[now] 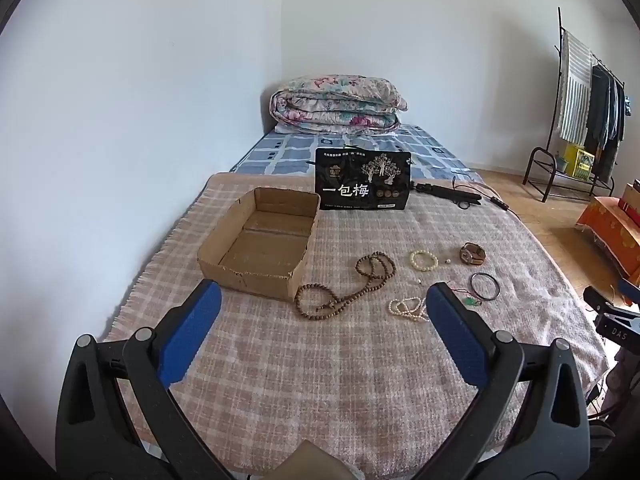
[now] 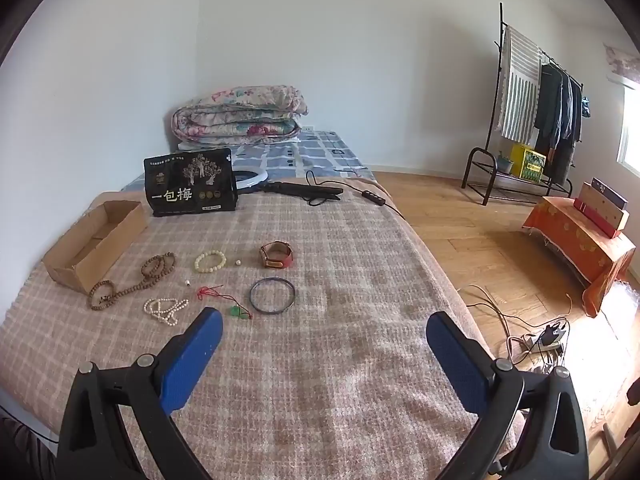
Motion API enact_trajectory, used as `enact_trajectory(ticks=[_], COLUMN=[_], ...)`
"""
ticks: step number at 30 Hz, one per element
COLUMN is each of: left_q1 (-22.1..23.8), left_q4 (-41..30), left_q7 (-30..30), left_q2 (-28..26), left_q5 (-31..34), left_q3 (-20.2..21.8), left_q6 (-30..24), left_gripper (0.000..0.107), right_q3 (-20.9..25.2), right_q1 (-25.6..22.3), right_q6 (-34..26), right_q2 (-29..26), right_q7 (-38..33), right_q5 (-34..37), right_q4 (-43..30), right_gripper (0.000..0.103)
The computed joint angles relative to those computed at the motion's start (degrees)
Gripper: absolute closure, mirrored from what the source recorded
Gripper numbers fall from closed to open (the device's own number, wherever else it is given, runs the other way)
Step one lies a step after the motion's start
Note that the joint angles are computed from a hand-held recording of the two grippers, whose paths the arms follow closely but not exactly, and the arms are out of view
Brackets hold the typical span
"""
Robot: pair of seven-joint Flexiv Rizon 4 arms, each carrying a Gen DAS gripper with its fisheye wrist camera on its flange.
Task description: Organize jewelry
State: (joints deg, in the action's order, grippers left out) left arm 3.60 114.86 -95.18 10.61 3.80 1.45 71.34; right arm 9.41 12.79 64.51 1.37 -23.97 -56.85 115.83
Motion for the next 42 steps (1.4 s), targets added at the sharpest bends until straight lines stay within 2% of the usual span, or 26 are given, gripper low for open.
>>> enact_trajectory(ticks=[42], left_q1=[0.1], left_q4=[0.7], left_q7=[-0.6], left_q2=[0.5], left_q5=[0.3], left_q3=[-0.2], left_q6=[1.0], left_gripper=[0.004], right_q3=[-0.1], right_q1=[0.2], right_q6=[-0.8], right_q2=[-0.3], right_q7=[-0.2], right_q5=[-0.1], right_q4=[-0.7], right_gripper=[0.000])
